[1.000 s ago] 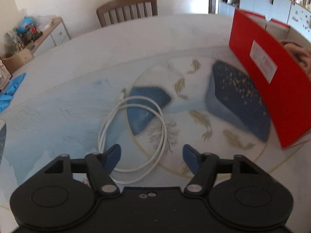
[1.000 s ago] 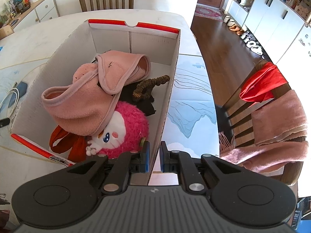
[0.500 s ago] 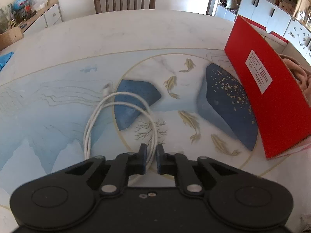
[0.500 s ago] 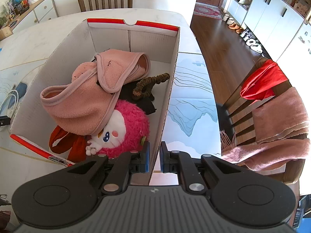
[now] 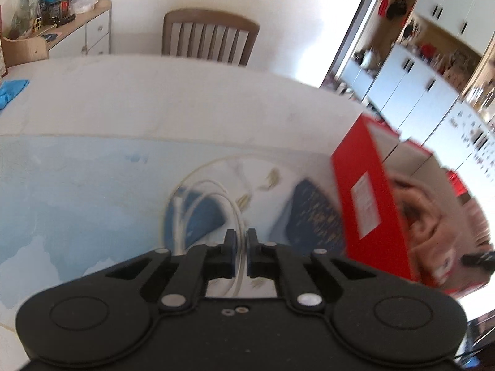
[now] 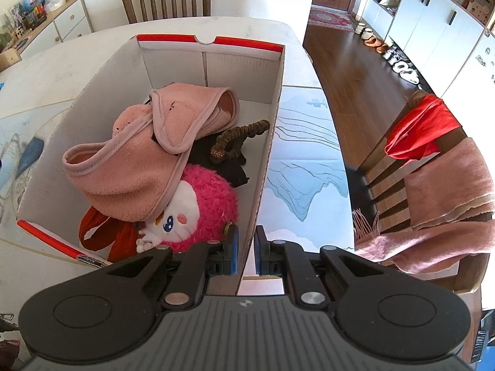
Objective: Organize objects
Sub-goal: 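Grasp the white cable with the left gripper and lift, then carry the white cable with the left gripper over the box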
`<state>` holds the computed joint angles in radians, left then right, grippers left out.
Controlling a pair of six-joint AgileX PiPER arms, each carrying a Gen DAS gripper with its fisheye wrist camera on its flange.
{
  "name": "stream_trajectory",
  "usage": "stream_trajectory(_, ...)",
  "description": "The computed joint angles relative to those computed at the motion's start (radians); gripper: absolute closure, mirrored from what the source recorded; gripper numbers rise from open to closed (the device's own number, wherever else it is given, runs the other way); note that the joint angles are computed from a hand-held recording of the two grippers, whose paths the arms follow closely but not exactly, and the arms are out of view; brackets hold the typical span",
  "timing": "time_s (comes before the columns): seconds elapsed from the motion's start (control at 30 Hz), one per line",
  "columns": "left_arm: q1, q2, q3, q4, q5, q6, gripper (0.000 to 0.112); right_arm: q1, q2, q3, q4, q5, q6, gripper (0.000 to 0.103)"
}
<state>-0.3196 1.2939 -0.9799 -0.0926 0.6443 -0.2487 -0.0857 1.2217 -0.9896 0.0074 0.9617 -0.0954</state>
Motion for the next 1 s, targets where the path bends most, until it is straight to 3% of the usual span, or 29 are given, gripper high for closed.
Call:
stream_trajectory(0.33, -0.065, 0.027, -0.184, -0.135, -0.015, 0.058, 0.108, -0.022, 0.004, 0.001, 0.028, -0.007, -0.033, 0.094)
stream_trajectory(0.7, -0.285, 0.234, -0.520, -0.069, 0.025, 0.045, 0.108, -0.040, 0.011, 0.002, 0.051, -0.017, -0.070, 0.094)
stream_trajectory(1.0, -0.420, 0.389, -0.652, 0.060, 0.057, -0.031, 0.108, -0.061, 0.016, 0.002, 0.078, -0.021, -0.118, 0.094)
